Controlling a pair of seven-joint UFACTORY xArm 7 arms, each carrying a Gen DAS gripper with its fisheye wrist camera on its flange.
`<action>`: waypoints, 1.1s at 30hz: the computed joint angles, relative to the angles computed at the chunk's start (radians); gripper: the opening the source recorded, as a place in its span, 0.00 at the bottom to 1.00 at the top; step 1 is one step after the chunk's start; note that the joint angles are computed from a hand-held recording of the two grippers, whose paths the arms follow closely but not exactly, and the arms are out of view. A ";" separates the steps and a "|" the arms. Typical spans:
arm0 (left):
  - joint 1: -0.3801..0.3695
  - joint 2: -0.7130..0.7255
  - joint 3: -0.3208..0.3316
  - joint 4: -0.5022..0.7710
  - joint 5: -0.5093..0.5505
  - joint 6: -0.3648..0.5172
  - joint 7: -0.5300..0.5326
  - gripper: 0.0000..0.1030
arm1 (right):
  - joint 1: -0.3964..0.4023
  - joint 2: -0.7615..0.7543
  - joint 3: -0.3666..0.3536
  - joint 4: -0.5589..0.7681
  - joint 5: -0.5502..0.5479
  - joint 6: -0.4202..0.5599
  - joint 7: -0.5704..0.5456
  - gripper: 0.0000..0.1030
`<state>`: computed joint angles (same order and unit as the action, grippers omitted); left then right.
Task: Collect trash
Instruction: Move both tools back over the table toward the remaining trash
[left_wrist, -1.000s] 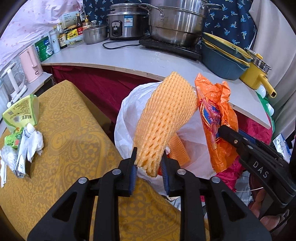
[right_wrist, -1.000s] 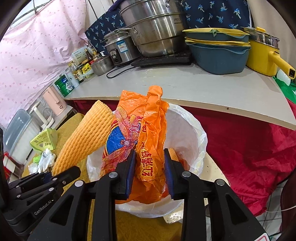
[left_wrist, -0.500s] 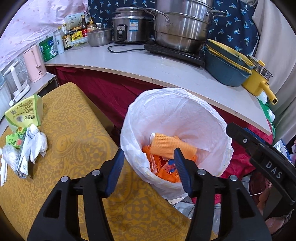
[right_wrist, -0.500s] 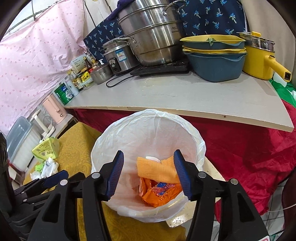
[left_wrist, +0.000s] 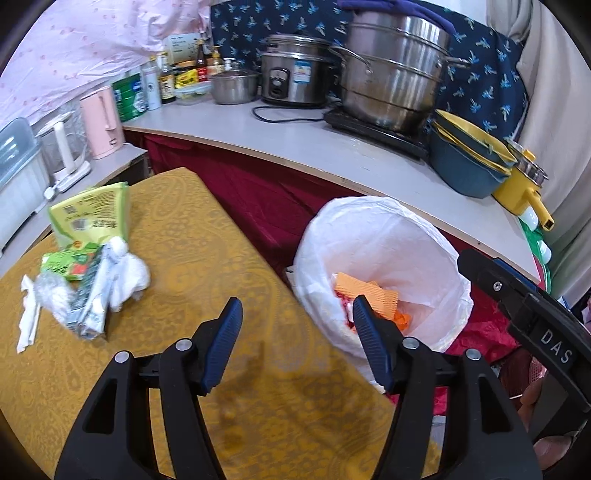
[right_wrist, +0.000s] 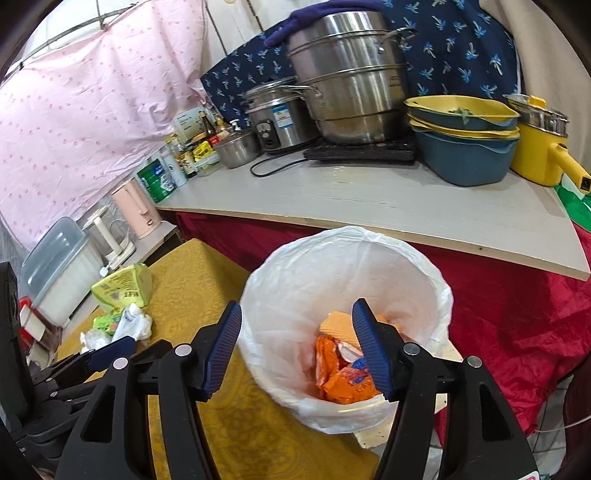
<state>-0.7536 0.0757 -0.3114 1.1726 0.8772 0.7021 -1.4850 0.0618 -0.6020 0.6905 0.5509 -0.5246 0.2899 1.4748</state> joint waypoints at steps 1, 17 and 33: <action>0.001 -0.014 0.001 -0.014 0.000 0.001 -0.005 0.59 | -0.004 0.011 0.012 0.016 -0.003 0.003 0.001 0.59; 0.180 -0.392 -0.074 -0.390 -0.135 -0.013 -0.034 0.63 | -0.181 0.389 0.343 0.367 -0.369 0.087 0.237 0.59; 0.341 -0.757 -0.041 -0.729 -0.362 -0.040 0.181 0.70 | 0.202 1.056 0.238 0.815 -0.813 0.370 0.326 0.59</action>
